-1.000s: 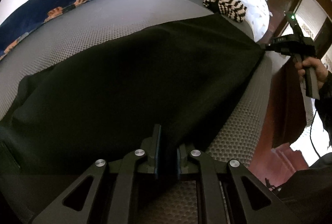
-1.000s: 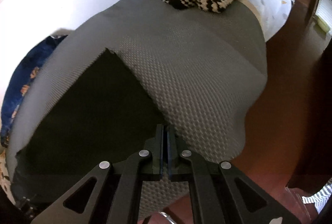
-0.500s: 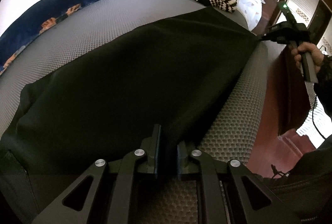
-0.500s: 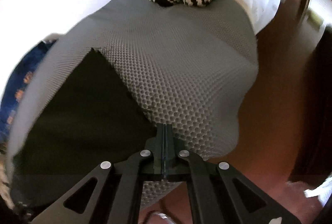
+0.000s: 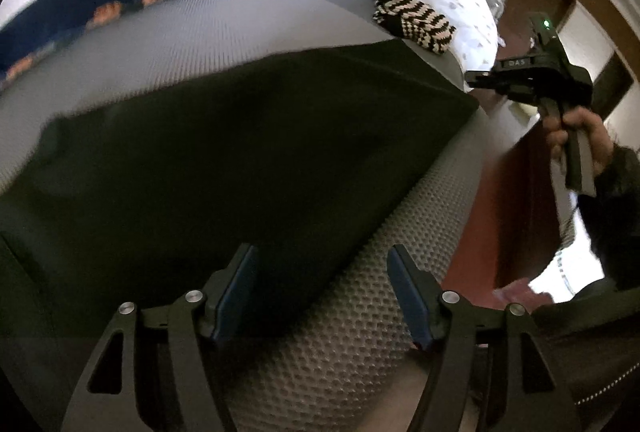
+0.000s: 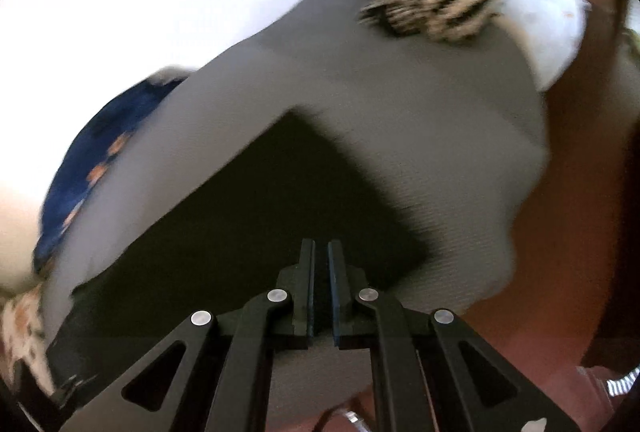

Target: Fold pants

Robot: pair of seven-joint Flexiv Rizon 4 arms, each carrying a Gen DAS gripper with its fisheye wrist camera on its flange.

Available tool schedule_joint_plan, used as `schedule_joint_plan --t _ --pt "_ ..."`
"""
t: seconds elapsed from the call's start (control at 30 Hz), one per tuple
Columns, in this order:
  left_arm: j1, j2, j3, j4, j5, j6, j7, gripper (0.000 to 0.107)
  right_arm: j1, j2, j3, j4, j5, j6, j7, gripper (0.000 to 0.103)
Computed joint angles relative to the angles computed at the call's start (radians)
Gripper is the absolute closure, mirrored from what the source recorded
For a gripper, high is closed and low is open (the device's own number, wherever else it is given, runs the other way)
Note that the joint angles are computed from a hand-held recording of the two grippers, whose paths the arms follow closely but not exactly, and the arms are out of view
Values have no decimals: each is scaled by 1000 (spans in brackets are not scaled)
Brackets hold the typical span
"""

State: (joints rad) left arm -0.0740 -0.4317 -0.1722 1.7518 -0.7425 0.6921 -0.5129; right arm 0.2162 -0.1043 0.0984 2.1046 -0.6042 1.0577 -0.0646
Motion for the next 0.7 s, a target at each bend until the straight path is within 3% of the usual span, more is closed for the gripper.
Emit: schedule_joint_plan --t 0.07,0.13,0.3,0.53,0.7 --pt "2 0 5 6 13 -27 -5 39 21 -57 17 -57 44 16 -83 95" --pt "3 19 1 39 -11 3 34 39 42 -113 39 -114 117 33 -184 95" --pt "17 32 13 36 -47 -20 -5 39 83 -226 102 -244 318 39 -427 92" --pt "38 43 43 53 -112 145 -46 39 113 -356 235 -432 577 -36 -769 92" --pt "75 21 70 48 -99 254 -157 39 175 -426 208 -535 616 -112 -856 92"
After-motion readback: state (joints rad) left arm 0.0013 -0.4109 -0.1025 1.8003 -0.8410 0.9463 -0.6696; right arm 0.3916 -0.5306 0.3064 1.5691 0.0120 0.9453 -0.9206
